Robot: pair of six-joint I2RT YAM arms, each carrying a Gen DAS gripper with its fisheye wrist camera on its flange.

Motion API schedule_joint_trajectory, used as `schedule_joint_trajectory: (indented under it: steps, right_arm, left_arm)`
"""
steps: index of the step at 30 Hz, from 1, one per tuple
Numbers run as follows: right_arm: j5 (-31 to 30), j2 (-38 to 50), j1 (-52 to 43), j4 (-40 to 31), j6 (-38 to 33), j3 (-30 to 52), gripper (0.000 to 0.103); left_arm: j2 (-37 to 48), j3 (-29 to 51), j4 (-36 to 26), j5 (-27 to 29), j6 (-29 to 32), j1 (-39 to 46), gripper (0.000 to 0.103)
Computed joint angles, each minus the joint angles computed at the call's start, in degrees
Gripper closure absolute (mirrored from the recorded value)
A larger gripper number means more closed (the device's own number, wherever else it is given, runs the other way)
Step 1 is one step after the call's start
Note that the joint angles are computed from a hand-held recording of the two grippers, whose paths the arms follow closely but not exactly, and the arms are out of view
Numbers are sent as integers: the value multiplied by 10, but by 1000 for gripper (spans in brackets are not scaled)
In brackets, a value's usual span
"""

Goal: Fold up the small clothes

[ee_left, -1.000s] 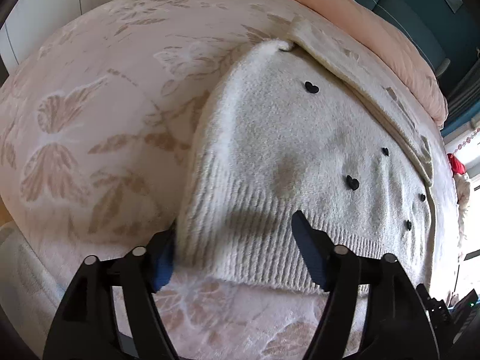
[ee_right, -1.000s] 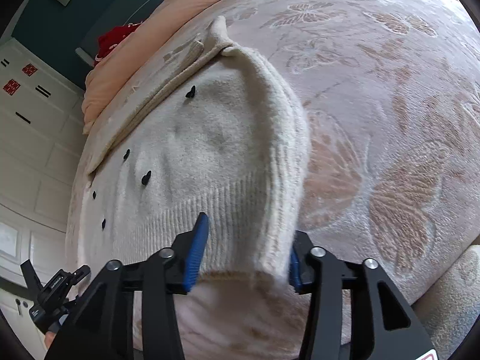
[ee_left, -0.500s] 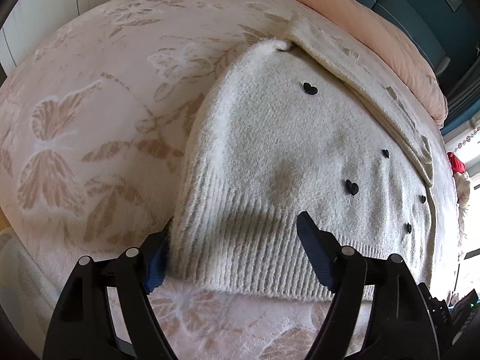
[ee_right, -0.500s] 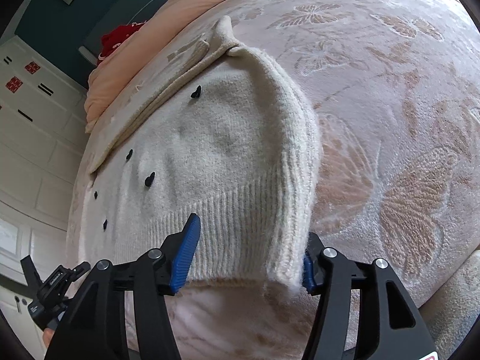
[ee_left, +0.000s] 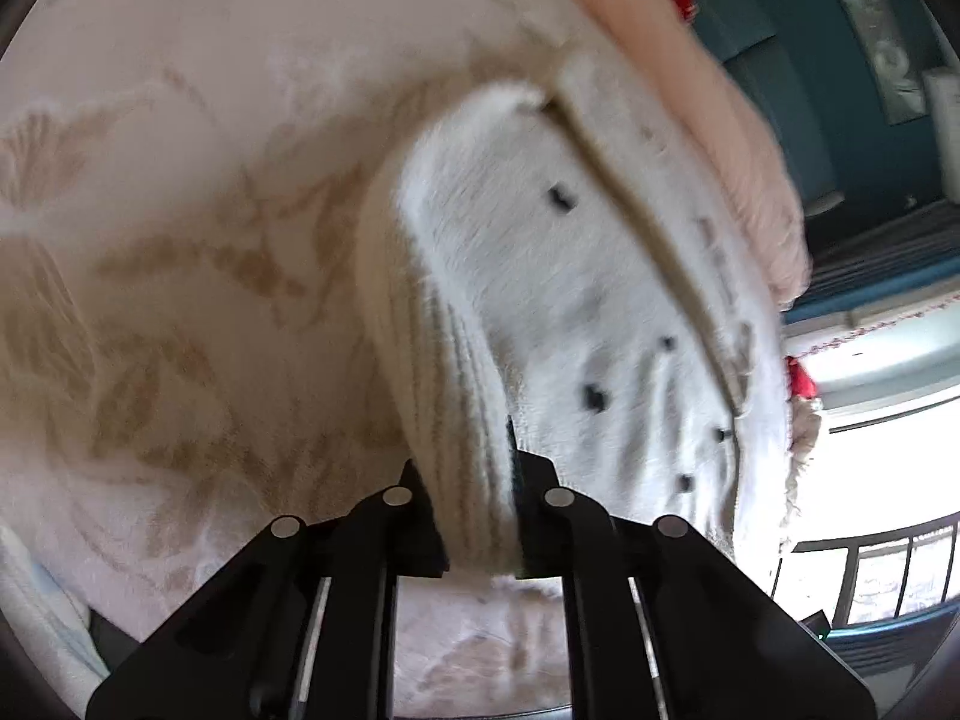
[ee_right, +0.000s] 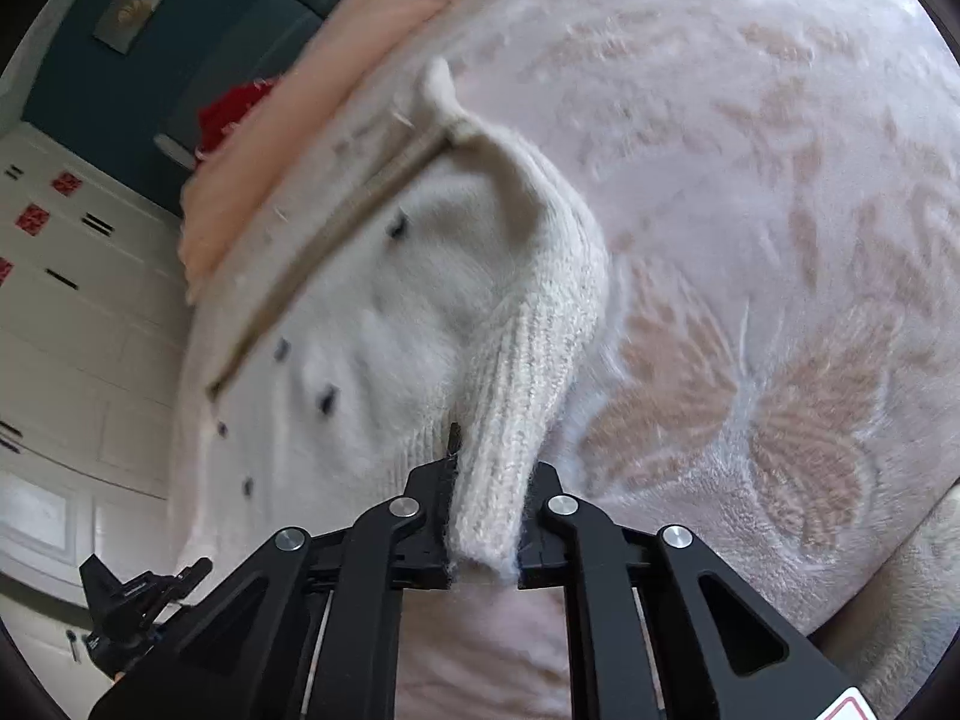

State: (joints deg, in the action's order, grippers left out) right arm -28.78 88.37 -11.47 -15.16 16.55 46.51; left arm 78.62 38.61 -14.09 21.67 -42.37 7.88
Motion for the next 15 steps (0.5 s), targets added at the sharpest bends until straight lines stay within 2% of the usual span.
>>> schedule_joint_trajectory:
  steps: [4,8,11,12,13,14,15]
  right_arm:
    - [-43,-70,-30,-59,-39,5,95]
    - [-74,-142,-72,-172,-138,16,95]
    - [-95,-182,-133,-319,-289,36,95]
    - [-96,-186,-150,-356,-334,39,95]
    - [-86,-199,-171,-418,-409,43,95]
    - [-69,-215,-198,-479,-494,42,95]
    - [-59,-224,-213,-512,-540,41,95]
  left_arm:
    - [-99,12,-78,3,31,-1,94]
    - [-210,10,-185,14,68,2,95]
    - [-313,3,-301,17,108,-3,95]
    - [-352,4,-360,23,130,-1,95]
    - [-384,6,-410,24,148,-4,95]
    - [-414,9,-452,13,153,-26,95]
    - [-454,15,-506,-12,147,-70,95]
